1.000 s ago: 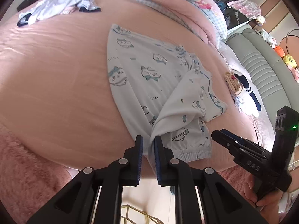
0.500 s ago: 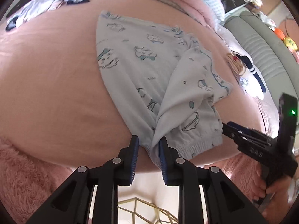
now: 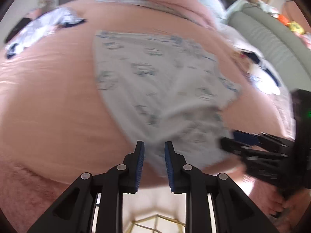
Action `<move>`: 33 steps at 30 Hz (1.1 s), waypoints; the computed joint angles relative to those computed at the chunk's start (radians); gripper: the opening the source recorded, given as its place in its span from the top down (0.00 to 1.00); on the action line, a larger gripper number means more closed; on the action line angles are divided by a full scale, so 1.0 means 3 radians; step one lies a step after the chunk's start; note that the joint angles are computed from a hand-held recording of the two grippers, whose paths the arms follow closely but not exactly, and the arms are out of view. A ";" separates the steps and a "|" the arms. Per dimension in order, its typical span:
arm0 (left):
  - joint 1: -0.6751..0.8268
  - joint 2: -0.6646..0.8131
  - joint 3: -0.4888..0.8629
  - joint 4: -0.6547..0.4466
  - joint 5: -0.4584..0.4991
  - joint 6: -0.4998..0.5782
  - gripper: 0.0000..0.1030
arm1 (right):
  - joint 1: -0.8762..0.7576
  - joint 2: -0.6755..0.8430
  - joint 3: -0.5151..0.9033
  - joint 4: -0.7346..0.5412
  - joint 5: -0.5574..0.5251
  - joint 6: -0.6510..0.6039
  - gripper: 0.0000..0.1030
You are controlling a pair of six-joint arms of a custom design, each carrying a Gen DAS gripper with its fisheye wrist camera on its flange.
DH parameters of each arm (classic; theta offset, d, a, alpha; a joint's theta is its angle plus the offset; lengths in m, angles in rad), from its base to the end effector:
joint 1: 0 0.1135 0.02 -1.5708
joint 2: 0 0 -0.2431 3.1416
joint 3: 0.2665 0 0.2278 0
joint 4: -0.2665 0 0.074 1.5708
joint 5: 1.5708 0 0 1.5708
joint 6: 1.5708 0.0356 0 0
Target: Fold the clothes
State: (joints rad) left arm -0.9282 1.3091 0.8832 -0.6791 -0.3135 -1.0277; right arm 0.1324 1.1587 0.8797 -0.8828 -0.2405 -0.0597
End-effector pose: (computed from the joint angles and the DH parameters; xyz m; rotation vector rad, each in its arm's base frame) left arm 0.1469 -0.1779 0.2158 -0.2277 2.6041 -0.2832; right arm 0.1908 0.0340 0.2338 -0.3289 2.7023 0.3491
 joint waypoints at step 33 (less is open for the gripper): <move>0.0255 0.2603 0.3196 0.0047 0.0269 0.1792 0.95 | -0.2061 0.1286 0.0853 0.0240 -0.0532 -0.0942 0.59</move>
